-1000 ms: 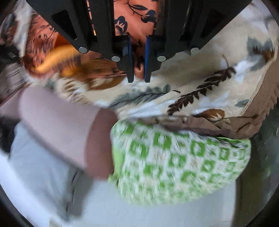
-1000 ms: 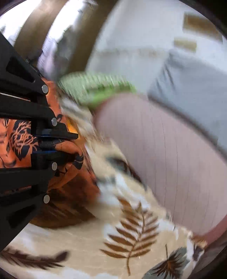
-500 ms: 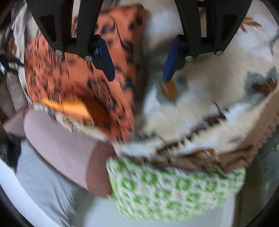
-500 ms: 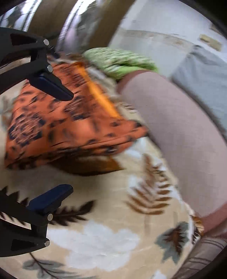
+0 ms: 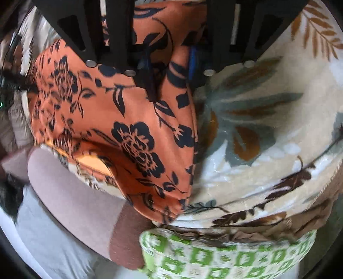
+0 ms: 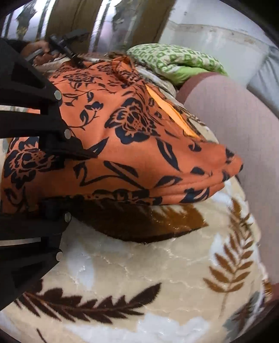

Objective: Fold small clothes
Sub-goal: 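Lift the held hem with both grippers and fold it over the blouse body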

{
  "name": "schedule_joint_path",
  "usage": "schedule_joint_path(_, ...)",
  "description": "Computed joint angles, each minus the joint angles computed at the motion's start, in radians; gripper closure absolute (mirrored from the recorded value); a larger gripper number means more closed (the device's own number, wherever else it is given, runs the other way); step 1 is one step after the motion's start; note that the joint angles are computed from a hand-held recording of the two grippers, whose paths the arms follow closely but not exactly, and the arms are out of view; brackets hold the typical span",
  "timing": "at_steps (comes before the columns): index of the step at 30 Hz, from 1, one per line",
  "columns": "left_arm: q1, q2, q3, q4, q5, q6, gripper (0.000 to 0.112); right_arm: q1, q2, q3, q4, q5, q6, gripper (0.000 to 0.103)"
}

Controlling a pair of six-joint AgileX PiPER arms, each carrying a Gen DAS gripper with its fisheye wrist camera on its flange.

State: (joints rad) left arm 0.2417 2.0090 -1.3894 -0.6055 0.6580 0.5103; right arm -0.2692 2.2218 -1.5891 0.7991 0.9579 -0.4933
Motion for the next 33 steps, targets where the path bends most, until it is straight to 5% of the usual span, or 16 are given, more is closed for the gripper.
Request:
schedule_joint_path(2,0.008,0.013,-0.008,-0.031,0.015,0.003,0.074,0.006,0.003,-0.018,-0.014,0.008,0.018,0.07)
schedule_joint_path(4,0.006,0.022,-0.04,-0.008,0.048,-0.032,0.095,-0.002,0.01,-0.024,0.038,0.034,0.022,0.079)
schedule_joint_path(6,0.001,0.008,-0.064,0.027,0.069,-0.092,0.099,-0.018,-0.014,0.008,0.1,0.038,-0.01,0.081)
schedule_joint_path(10,-0.017,-0.095,-0.026,0.062,0.06,-0.115,0.1,-0.031,-0.096,0.054,0.151,0.063,-0.043,0.083)
schedule_joint_path(15,0.011,-0.284,0.026,0.013,0.141,-0.052,0.1,-0.039,-0.262,0.131,0.143,0.11,-0.062,0.084)
schedule_joint_path(23,0.3,-0.707,0.45,-0.132,0.347,0.232,0.1,-0.269,-0.632,0.627,0.091,0.216,-0.338,0.084)
schedule_joint_path(26,0.425,-0.797,0.621,-0.105,0.418,0.306,0.1,-0.41,-0.676,0.834,0.043,0.223,-0.463,0.084)
schedule_joint_path(30,0.444,-0.823,0.817,-0.027,0.273,0.329,0.098,-0.46,-0.646,0.993,-0.018,0.102,-0.576,0.081)
schedule_joint_path(33,0.437,-0.779,0.823,-0.031,0.22,0.322,0.084,-0.506,-0.582,1.01,0.023,0.051,-0.622,0.074)
